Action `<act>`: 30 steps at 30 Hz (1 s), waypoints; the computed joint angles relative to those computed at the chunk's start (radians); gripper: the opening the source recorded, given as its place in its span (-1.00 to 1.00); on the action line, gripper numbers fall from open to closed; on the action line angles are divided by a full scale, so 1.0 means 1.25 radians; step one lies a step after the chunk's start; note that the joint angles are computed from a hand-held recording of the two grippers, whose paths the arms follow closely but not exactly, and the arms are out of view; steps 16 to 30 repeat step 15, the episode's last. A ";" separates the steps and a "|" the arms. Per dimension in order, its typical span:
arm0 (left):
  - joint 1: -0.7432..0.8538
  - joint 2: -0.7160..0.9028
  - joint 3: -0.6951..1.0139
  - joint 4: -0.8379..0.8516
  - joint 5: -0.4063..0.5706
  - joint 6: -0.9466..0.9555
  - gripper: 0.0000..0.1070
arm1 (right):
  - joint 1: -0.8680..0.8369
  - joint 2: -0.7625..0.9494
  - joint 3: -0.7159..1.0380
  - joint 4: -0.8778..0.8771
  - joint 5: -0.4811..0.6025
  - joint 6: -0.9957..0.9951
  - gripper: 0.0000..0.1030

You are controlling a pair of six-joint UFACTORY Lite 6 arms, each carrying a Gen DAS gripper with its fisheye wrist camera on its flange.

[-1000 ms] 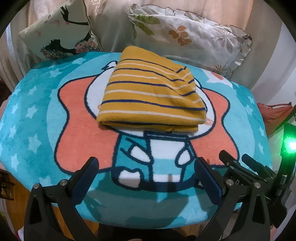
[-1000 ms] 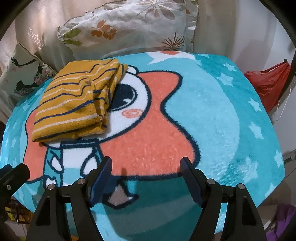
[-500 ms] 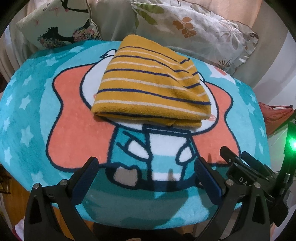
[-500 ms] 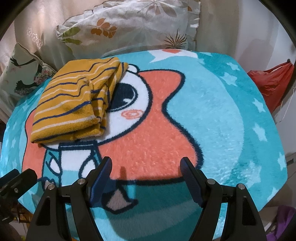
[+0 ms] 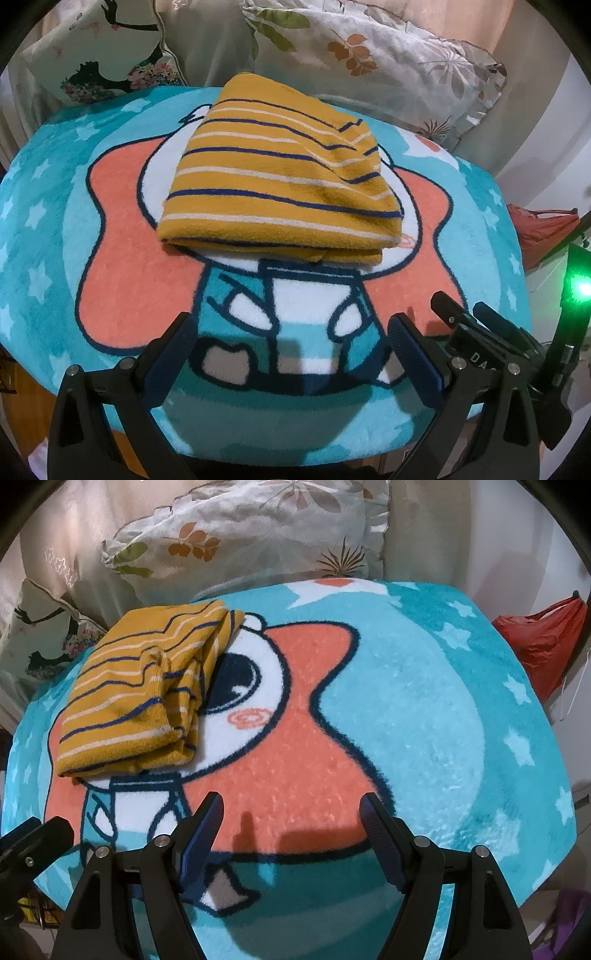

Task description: Fold small clothes

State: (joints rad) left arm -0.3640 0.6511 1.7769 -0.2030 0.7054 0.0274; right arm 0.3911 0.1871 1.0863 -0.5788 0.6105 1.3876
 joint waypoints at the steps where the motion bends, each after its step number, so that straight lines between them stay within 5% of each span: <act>1: -0.001 0.004 0.005 0.001 0.003 -0.003 0.91 | -0.002 -0.001 0.000 -0.002 -0.001 -0.001 0.55; 30: -0.002 0.033 0.036 0.021 0.017 -0.032 0.91 | -0.004 0.011 0.018 0.003 -0.026 -0.028 0.56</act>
